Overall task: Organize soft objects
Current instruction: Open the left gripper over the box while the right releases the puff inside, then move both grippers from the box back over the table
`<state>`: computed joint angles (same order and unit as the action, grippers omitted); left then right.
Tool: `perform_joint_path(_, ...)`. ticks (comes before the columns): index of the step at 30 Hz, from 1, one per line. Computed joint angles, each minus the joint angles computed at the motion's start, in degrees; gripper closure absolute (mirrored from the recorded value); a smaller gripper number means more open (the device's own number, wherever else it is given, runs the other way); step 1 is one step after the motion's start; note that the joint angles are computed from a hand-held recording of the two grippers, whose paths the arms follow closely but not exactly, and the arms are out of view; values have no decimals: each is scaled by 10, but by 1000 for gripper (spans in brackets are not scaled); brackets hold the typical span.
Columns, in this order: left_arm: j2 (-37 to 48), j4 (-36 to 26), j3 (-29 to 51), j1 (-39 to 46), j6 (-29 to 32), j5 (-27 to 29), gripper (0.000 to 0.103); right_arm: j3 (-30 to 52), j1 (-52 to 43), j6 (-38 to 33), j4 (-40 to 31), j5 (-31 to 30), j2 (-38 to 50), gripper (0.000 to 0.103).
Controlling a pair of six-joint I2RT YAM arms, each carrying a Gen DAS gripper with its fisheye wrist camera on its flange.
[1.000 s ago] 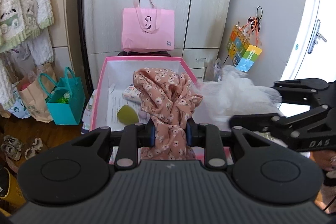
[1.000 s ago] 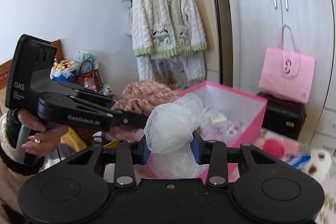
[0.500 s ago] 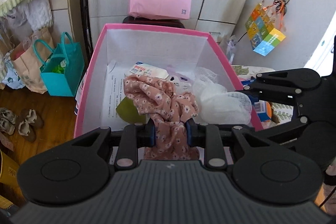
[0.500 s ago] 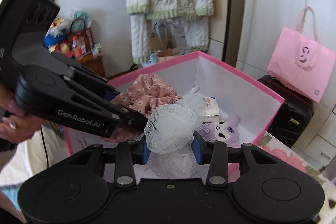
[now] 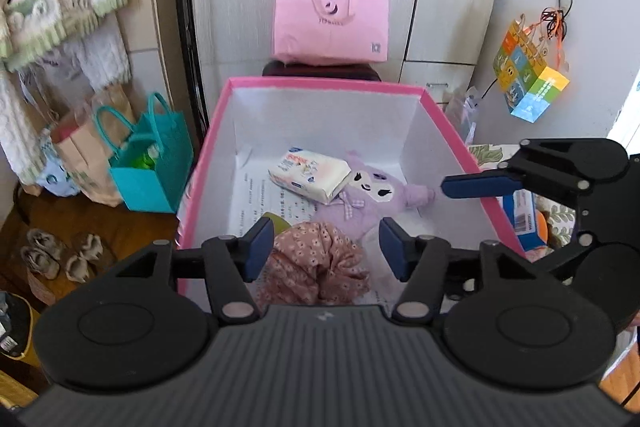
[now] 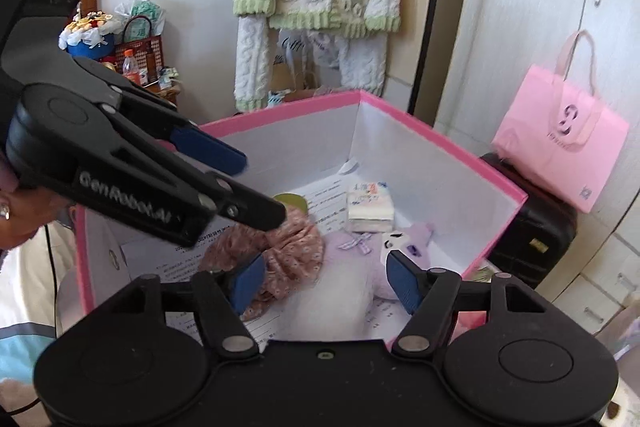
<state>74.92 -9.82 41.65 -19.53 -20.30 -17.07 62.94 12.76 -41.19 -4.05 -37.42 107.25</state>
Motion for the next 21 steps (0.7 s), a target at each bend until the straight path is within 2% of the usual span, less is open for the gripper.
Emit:
perform_joint_path(3, -41, -33, -4, -16, -5, -15, 45, -27, -13, 1, 3, -10, -32, 31)
perform_joint_path(8, -118, -110, 3, -79, -23, -51, 39, -74, -33, 2, -5, -5, -101, 30)
perform_joint_path(15, -160, -211, 47, -198, -63, -117, 32, -111, -83, -26, -71, -10, -196, 28)
perform_joint_path(21, -164, -264, 79, -275, -109, -133, 26, -118, -166, -85, -155, -49, -258, 27)
